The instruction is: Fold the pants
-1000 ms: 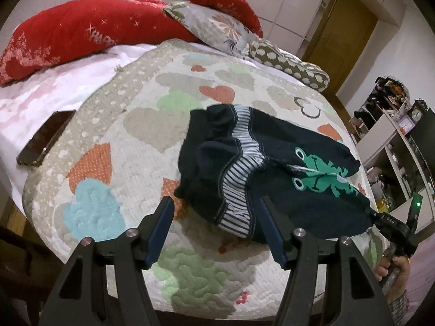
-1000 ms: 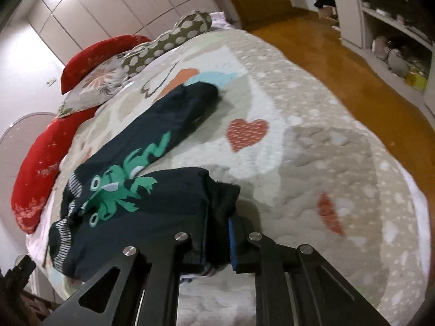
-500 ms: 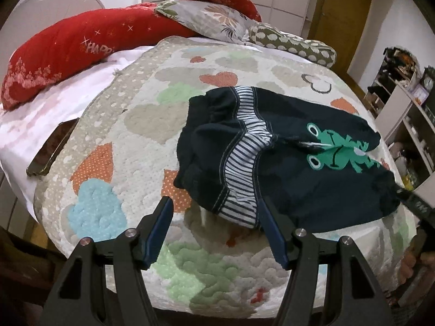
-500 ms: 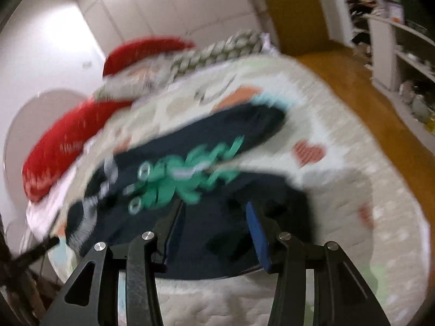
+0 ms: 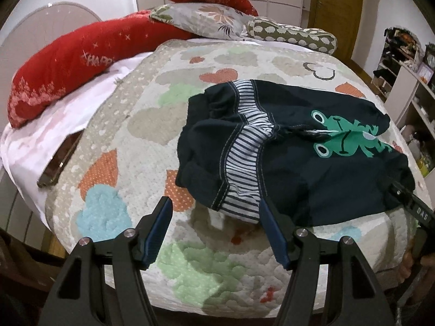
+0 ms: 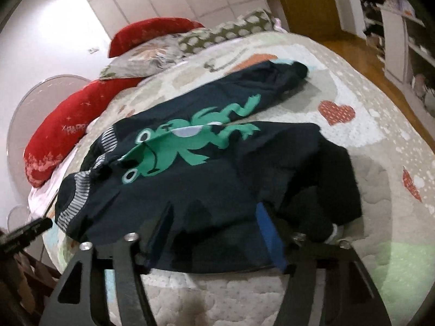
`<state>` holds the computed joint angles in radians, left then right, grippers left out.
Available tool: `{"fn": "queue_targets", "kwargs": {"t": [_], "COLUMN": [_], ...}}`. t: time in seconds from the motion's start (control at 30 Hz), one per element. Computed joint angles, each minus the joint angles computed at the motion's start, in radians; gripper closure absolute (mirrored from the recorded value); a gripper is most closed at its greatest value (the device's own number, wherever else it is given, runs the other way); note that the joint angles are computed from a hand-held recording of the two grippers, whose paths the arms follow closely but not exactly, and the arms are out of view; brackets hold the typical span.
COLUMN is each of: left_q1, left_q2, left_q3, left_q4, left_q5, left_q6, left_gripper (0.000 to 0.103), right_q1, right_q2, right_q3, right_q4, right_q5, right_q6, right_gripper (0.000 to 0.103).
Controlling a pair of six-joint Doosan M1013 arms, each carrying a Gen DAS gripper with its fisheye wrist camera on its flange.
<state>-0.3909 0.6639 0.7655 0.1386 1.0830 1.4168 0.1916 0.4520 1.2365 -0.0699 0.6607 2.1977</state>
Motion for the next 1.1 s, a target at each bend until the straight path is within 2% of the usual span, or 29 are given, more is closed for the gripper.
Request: {"fn": "queue_targets", "kwargs": {"t": [0.13,0.2,0.6,0.8,0.93,1.1], "left_q1": [-0.003,-0.005,-0.021,-0.023,-0.023,-0.010], "left_q2": [-0.001,0.000,-0.004,-0.005,0.005,0.045], "left_q3": [0.000,0.000,0.010,0.011,-0.006,-0.089], "left_q4": [0.017,0.027,0.103,0.108,0.106,0.024], "left_q5": [-0.003,-0.003,-0.018,-0.019,-0.014,0.031], "left_q6": [-0.006,-0.010,-0.024,-0.022,-0.004,0.061], "left_gripper": [0.034,0.034,0.034,0.034,0.034,0.033], "right_q1": [0.015,0.020,0.047,0.066,0.050,0.019], "right_q2": [-0.001,0.007,0.024,0.045,0.047,0.014], "right_q3": [0.011,0.000,-0.017,-0.055,-0.090,-0.086], "right_q4": [-0.011,-0.010,-0.144,-0.214,-0.118,-0.025], "right_q5": [-0.045,-0.035,0.001,0.081,0.136,0.110], "right_q6": [-0.019,-0.035,0.000,-0.051,-0.137,-0.210], "right_gripper": [0.006,0.002,0.001,0.001,0.002,0.005]}}
